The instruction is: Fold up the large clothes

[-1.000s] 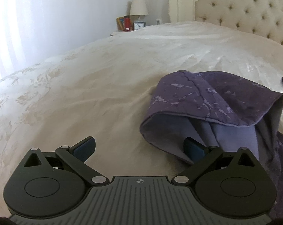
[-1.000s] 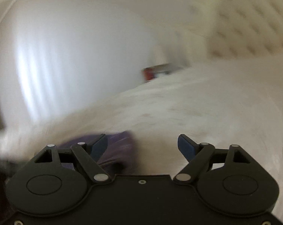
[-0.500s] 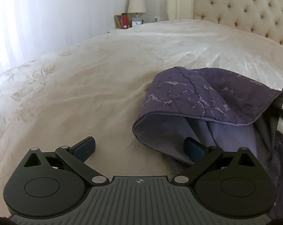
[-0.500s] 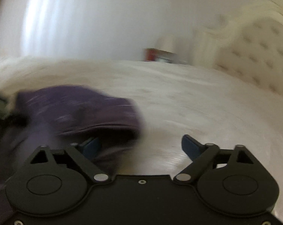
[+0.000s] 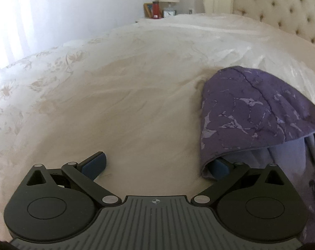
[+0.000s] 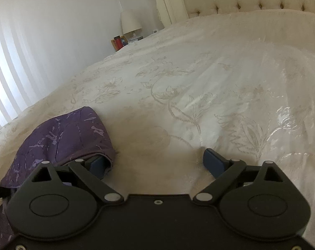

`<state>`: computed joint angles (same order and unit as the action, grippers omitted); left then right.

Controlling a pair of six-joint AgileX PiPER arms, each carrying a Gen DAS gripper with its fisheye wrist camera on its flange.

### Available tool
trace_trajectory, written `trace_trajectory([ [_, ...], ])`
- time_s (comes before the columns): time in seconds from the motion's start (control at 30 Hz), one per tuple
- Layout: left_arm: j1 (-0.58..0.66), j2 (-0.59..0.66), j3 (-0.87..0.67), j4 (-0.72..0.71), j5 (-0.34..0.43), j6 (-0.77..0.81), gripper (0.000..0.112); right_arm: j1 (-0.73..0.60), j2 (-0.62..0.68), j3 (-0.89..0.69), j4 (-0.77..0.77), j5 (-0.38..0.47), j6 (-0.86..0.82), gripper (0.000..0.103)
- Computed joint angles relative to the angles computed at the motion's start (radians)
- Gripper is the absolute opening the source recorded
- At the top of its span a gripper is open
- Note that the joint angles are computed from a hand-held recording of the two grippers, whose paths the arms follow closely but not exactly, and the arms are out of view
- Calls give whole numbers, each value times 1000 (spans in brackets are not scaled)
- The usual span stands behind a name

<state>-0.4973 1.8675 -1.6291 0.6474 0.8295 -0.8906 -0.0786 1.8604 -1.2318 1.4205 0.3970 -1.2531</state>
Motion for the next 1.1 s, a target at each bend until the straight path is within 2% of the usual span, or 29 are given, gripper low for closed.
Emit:
trace_trajectory([
  [0.2,60,-154,109,-232,-73,175,103,-5,9,-9,10,21,-14,97],
  [0.3,41,-226,155,-229,-89,101,103,-3,7,-13,-7,25,-3,98],
  [0.37,12,-230,134,-190,-106,41,103,-3,5,-14,-11,28,-2,98],
  [0.47,-38,-136,0,-118,-88,6,103,0,5,-17,-14,30,-2,98],
  [0.67,-78,179,-395,-79,-6,83,103,-3,9,-19,-12,43,-8,98],
  [0.77,-101,284,-490,31,110,111,103,-12,11,-21,-14,65,-7,98],
  [0.8,-93,285,-462,44,111,102,103,-16,12,-24,-19,78,0,99],
  [0.87,-46,248,-347,-25,43,52,103,-31,17,-37,-40,124,25,99],
  [0.97,22,152,-112,-74,-195,-84,103,-63,28,-79,-108,243,109,99],
  [1.03,25,141,-69,-41,-239,-117,103,-102,50,-135,-159,393,173,99],
  [1.1,5,153,-76,15,-215,-143,103,-135,60,-181,-191,529,186,99],
])
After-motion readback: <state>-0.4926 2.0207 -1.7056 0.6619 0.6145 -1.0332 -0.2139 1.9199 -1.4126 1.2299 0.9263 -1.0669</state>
